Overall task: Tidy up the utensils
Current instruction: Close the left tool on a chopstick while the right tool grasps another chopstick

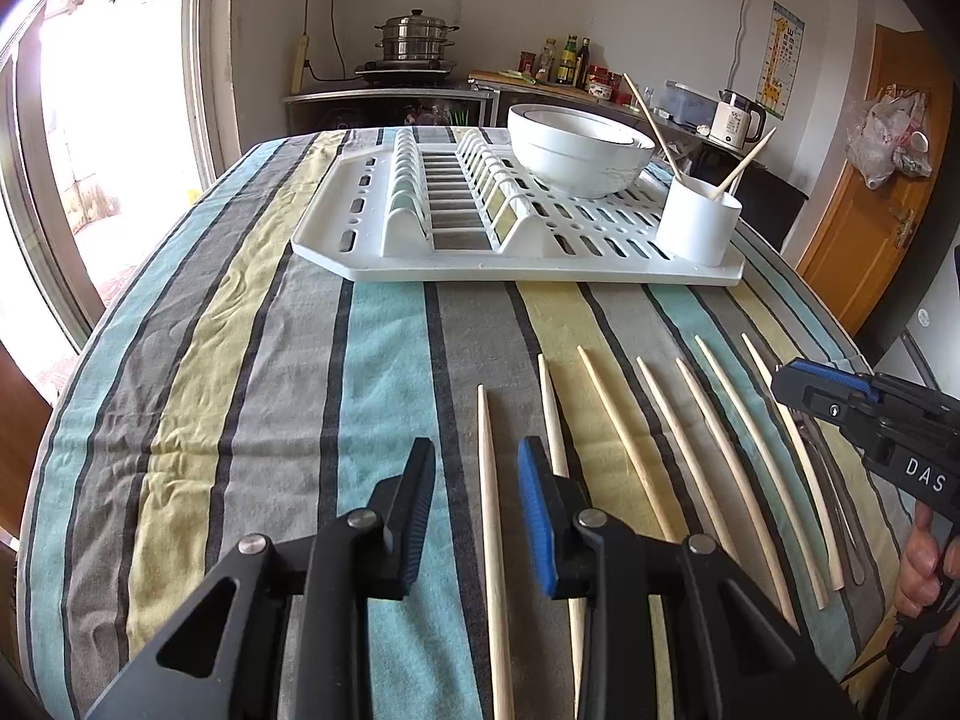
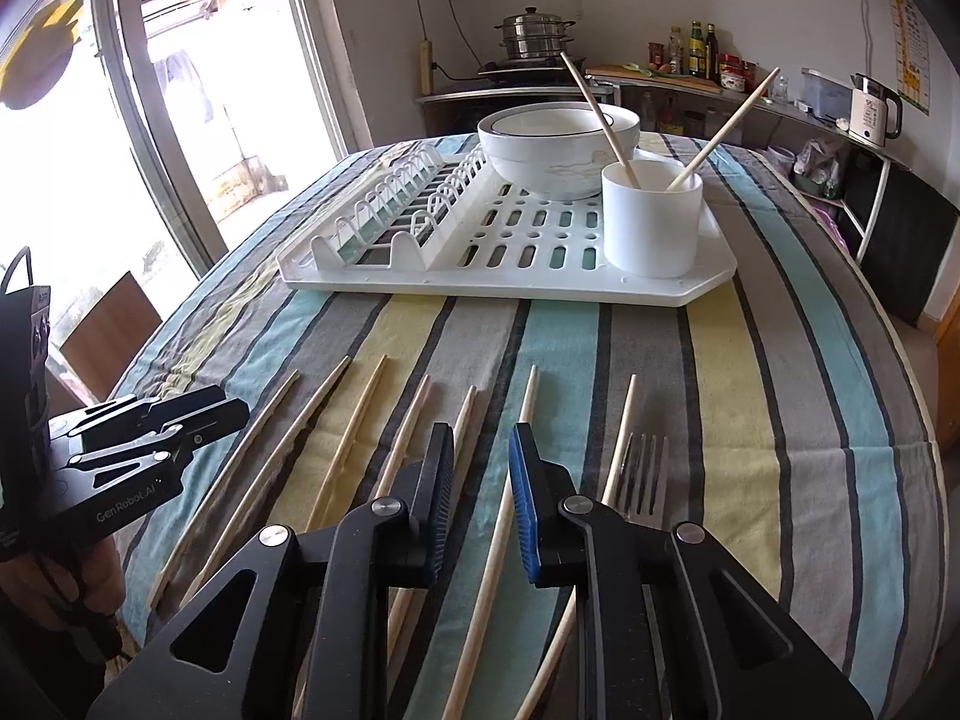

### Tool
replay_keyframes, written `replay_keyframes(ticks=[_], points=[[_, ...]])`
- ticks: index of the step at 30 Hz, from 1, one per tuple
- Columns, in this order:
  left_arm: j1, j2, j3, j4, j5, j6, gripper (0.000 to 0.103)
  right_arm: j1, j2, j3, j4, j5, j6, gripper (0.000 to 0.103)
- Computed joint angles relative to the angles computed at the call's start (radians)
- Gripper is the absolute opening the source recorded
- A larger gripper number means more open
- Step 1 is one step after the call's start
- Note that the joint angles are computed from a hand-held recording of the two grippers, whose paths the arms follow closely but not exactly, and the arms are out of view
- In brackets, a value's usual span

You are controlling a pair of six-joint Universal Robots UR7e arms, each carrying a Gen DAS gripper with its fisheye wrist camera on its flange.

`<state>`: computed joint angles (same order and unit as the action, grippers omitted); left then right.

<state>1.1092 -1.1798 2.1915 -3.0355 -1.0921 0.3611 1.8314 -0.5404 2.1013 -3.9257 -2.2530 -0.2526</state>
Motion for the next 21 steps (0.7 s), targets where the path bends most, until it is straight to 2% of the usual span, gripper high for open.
replay_keyframes(ticks=[11, 21], points=[[0.008, 0.028, -0.045, 0.077, 0.005, -0.018, 0.022, -0.016, 0.024, -0.107, 0.193, -0.033, 0.041, 0.013], [-0.002, 0.054, -0.069, 0.107, 0.047, -0.001, 0.016, -0.007, 0.053, -0.168, 0.262, -0.11, 0.035, 0.007]])
